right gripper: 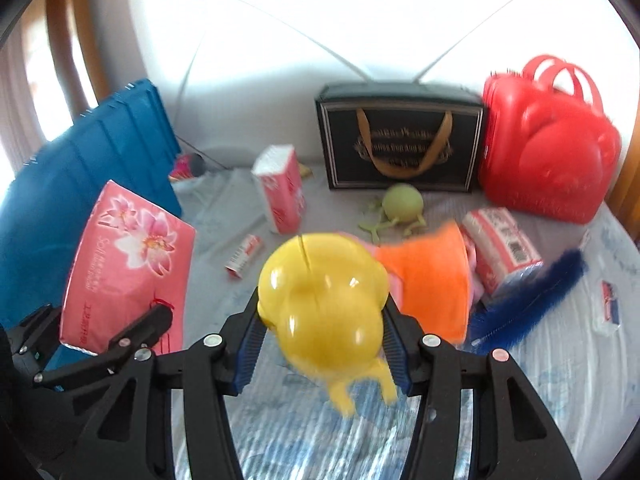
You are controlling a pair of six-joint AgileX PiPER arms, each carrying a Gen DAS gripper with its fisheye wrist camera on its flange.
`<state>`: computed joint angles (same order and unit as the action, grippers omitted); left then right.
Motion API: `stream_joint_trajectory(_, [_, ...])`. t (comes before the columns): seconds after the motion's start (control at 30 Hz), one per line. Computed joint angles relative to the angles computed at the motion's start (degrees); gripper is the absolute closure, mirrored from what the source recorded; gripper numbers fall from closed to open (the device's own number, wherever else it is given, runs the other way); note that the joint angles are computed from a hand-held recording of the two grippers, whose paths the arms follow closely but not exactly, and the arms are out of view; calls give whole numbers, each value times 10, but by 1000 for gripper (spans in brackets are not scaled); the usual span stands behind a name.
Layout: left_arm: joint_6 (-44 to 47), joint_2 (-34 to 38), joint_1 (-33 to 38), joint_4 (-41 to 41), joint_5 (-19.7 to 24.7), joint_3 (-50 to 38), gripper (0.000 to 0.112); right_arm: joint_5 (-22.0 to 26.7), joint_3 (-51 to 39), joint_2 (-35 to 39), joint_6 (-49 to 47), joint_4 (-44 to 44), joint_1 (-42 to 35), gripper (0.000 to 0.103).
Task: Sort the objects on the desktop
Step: 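Carry the tissue pack and duck toy over the blue bin and open both grippers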
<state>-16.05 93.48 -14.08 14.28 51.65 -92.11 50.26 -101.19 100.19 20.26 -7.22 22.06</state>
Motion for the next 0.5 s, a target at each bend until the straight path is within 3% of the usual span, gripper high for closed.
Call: stream_joint_trajectory(0.5, [-61, -151, -44, 69, 72, 44, 51, 83, -51, -94, 17, -67, 101, 51])
